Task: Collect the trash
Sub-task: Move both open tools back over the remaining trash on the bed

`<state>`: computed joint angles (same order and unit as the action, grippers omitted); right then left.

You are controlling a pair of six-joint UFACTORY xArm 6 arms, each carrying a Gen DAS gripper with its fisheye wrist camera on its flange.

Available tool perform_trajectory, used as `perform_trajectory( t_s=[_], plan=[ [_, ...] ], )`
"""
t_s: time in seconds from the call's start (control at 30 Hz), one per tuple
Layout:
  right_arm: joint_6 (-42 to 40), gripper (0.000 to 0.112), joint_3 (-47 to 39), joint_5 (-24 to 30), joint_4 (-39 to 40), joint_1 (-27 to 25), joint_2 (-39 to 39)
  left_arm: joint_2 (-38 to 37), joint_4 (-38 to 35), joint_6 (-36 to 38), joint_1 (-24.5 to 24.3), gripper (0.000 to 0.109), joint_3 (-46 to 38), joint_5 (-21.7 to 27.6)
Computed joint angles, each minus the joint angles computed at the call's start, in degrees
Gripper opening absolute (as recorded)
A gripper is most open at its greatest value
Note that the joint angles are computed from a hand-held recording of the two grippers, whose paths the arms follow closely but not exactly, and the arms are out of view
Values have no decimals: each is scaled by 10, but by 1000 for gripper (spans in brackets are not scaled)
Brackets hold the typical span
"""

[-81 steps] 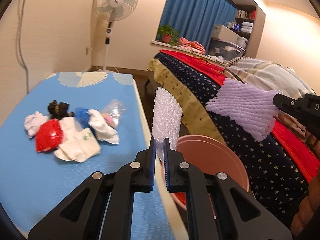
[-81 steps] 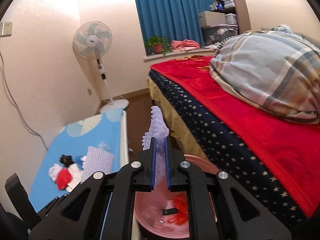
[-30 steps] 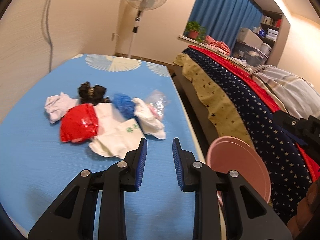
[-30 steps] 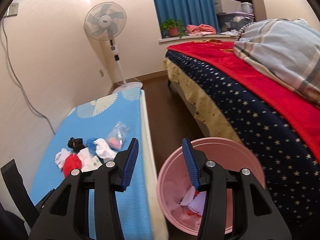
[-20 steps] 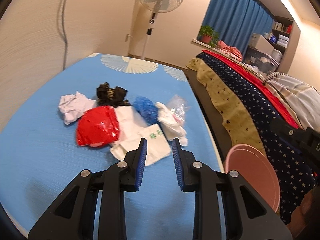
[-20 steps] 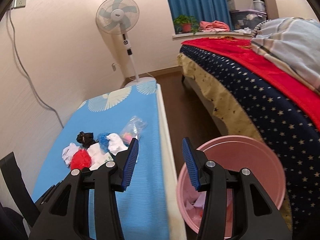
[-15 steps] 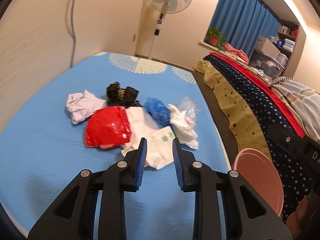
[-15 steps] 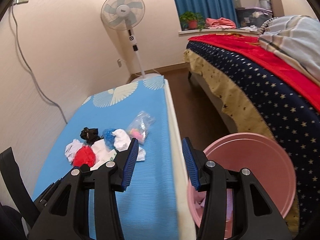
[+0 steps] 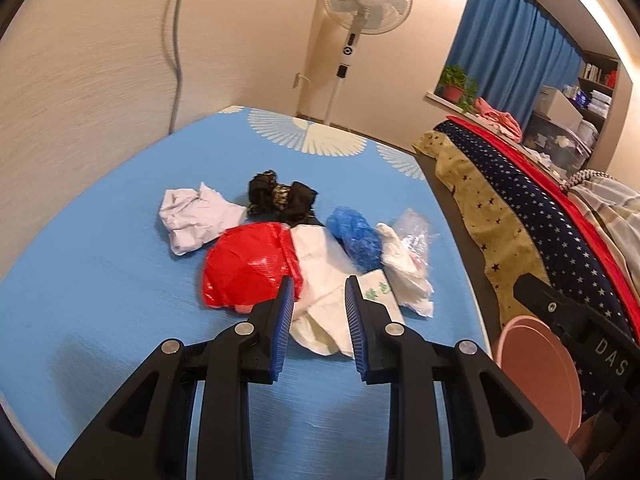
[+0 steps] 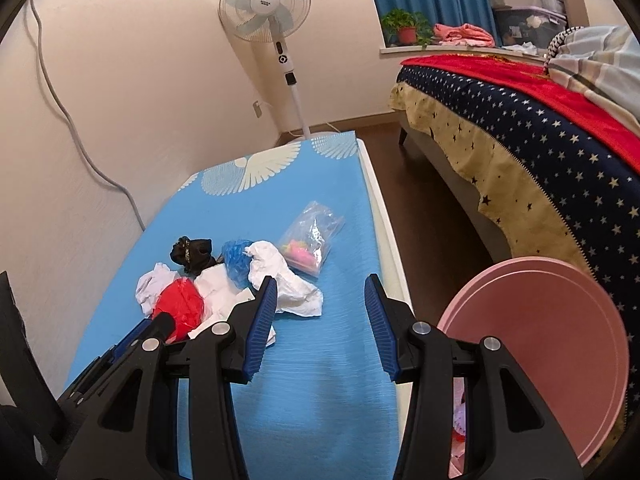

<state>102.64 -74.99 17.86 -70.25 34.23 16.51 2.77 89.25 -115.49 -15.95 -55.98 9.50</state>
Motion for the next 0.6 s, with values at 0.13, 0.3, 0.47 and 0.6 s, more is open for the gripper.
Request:
perform_trajectory(
  t_s=[0.13,0.3,0.47,0.6],
  plan=[
    [-11,46,-15,-6,10,0,18,-2,6,-14,4,27,2,11],
    [-33,46,-34,-13,25,1,40,-1,8,-22,8,27,1,19],
    [-62,46,-53,-22,54,1,63,3,-1,-19,11,27,0,26],
    [-120,47,-75,-28,96,2,83,4,-9,-19,16,27,0,36]
  ],
)
